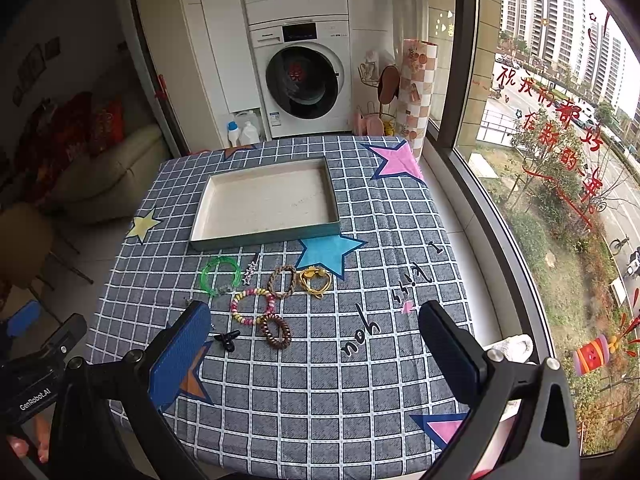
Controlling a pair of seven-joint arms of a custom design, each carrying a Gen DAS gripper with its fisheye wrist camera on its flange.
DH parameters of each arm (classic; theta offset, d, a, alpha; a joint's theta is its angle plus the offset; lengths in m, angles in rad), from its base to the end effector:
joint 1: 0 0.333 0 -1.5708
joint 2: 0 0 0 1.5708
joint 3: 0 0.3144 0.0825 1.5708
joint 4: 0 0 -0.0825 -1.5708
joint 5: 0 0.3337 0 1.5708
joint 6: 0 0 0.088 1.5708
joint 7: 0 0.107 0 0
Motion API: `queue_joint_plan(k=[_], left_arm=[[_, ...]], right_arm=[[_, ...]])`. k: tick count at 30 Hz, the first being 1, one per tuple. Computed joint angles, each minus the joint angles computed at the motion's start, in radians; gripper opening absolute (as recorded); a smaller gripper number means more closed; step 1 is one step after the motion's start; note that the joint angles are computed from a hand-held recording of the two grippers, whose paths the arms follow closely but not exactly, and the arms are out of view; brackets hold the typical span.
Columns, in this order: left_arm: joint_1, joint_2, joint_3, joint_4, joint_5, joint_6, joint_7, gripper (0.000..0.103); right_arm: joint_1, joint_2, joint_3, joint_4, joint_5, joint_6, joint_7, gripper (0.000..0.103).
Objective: Organize jewelry
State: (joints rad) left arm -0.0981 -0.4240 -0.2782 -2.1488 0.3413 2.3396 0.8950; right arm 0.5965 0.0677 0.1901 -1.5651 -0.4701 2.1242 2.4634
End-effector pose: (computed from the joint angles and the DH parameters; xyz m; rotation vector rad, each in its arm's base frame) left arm 0.3900 -0.1752 0.6405 -1.8869 1.6666 -0.5953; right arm 0.4198 0.3859 0.6552 -1.8597 1.7883 -0.5526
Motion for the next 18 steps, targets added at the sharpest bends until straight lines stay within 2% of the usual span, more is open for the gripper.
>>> queue_joint_plan(k=[18], left_arm=[[-0.006, 0.005, 0.001, 0.005, -0.002, 0.004, 0.0, 0.103]], right_arm=[[0.005, 0.011, -0.005, 0.018, 0.005, -0.001, -0.012, 0.103]])
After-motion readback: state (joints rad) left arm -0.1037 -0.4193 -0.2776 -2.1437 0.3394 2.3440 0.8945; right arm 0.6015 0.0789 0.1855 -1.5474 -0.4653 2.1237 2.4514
